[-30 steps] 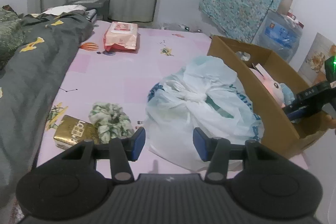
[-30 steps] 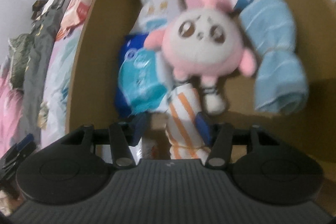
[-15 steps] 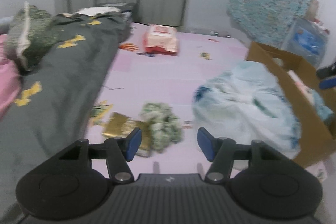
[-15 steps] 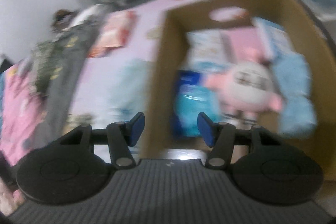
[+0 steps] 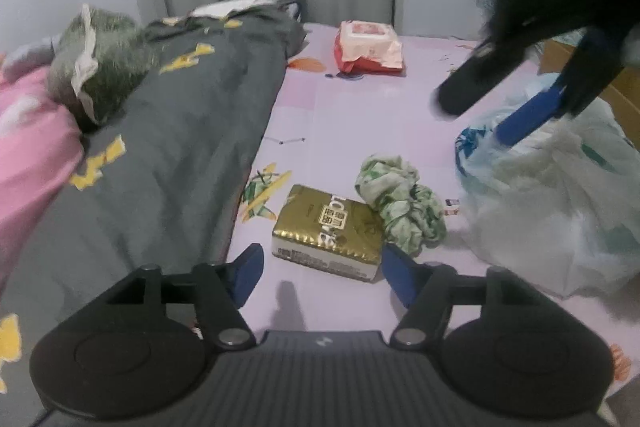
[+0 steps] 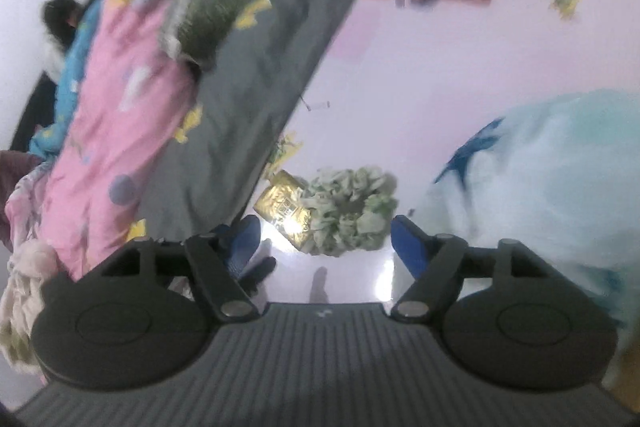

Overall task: Organize soft objects
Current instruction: 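Grasp the green scrunchie with the right tool while the left tool grasps the gold tissue pack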

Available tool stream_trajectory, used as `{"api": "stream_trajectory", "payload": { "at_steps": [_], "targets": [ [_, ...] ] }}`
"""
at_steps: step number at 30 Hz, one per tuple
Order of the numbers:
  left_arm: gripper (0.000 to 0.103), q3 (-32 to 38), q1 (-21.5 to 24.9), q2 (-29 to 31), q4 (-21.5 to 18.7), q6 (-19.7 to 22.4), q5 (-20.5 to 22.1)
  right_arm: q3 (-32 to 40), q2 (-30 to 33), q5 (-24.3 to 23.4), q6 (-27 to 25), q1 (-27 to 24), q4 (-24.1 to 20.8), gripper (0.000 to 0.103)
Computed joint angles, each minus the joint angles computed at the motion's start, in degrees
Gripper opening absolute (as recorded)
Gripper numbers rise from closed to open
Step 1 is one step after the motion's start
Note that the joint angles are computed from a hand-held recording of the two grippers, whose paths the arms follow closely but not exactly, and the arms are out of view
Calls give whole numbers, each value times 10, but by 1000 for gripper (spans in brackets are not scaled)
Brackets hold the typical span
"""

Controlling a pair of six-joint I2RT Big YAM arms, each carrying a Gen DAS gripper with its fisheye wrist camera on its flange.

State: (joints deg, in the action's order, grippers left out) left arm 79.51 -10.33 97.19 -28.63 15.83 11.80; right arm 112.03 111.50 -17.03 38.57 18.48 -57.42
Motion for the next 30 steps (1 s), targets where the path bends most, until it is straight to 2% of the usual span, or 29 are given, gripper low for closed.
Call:
{"api": "stream_trajectory", "payload": {
  "at_steps": [3,7,9,12,14,18,22,23,24,26,30],
  "targets": [
    [74,5,0,12,10,-1,0,88,71,-15,12,1,-57,73],
    [83,6,-9,24,32,39,-25,192,148,-2,-8,5,-137,73],
    [90,9,-11,31,38,50,-24,220,170,1,-14,6,-159,74],
    [91,18,-15,44,39,62,-23,246,194,1,-14,5,-178,75],
    [91,26,-19,54,38,69,-31,236,195,0,-12,4,-171,75],
    [91,39,-22,71,38,70,-36,196,175,0,-6,2,-126,75],
    [87,39,-25,78,46,73,-43,173,163,11,-7,2,-105,53],
    [85,39,-25,78,47,73,-43,165,160,11,-6,1,-98,48],
    [78,35,-26,77,54,74,-44,162,158,11,-5,0,-93,44],
    [76,30,-28,74,62,80,-49,155,157,9,0,-2,-85,32],
    [76,31,-28,72,60,75,-52,129,145,-2,11,-4,-54,26]
  ]
}}
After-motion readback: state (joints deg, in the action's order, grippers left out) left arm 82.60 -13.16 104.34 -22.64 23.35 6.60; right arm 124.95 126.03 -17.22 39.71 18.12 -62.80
